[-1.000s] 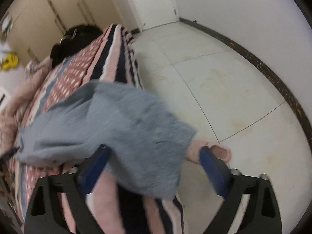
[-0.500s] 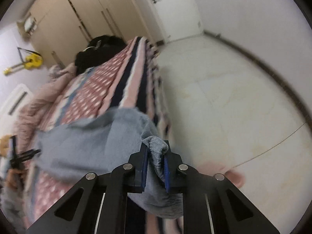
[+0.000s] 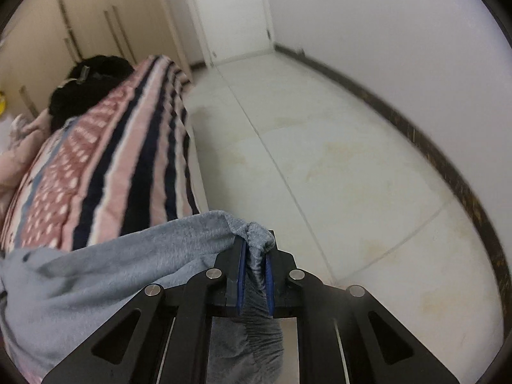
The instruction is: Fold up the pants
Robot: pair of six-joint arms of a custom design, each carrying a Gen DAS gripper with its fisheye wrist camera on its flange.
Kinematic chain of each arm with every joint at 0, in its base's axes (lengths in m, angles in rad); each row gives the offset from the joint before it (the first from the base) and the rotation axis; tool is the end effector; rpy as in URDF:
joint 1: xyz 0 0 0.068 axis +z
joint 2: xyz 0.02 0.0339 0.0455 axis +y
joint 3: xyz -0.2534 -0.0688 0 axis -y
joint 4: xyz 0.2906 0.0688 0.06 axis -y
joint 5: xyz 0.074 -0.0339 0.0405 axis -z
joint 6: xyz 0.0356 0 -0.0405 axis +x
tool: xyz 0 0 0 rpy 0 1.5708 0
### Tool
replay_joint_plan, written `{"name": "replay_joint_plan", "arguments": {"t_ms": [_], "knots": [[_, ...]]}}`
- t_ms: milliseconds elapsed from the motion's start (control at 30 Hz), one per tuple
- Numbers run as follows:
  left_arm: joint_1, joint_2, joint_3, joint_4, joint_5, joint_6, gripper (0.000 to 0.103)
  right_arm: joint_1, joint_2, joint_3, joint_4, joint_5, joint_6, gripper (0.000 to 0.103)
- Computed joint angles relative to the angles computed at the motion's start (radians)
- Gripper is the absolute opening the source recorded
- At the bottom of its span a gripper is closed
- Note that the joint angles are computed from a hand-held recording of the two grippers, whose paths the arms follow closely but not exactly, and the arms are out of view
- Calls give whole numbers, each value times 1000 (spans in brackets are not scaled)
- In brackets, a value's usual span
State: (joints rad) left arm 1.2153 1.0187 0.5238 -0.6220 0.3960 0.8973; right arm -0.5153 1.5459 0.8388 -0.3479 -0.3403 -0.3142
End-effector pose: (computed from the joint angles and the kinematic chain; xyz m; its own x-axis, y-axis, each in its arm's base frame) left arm 0.0888 0.1998 0.1480 -0.8252 -0.1506 -0.5445 -0.2582 0.9578 0.1265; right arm 0.2901 -0.1506 0.1301 -0.8192 0.1291 -0.5588 0.0716 0.9897 0.1237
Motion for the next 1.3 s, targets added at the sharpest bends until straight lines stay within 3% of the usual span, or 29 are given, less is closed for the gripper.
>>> {"name": "replay_joint_plan", "arguments": {"t_ms": [133,233,300,467,567,667,767,867,933,1100,1300], "knots": [[4,24,15,1,9,-1,98,55,80,-7,5,99,-24,9],[16,-3,13,-12,25,16,98,60,22,-49,19,157,-26,33],[40,-10,25,-36,60,29,98,45,-98,-96,25,149,-30,57],[113,-40,49,-139,150,107,98,36,-479,-164,-230,-50,-160,59],[185,-65,68,-236,202,203,98,91,-690,-213,-449,-177,-263,68],[257,-71,92,-330,242,319,98,198,-875,-294,-572,-210,-281,68],[307,-67,103,-355,269,374,98,372,-1021,-373,-574,-154,-170,68],[306,-39,116,-345,267,362,98,580,-999,-411,-455,-12,-28,68],[288,-16,123,-327,259,334,98,659,-891,-408,-349,36,33,68],[248,45,132,-254,247,257,98,731,-604,-320,-182,74,93,68],[209,100,122,-128,211,185,98,683,-313,-205,-52,107,153,68]]}}
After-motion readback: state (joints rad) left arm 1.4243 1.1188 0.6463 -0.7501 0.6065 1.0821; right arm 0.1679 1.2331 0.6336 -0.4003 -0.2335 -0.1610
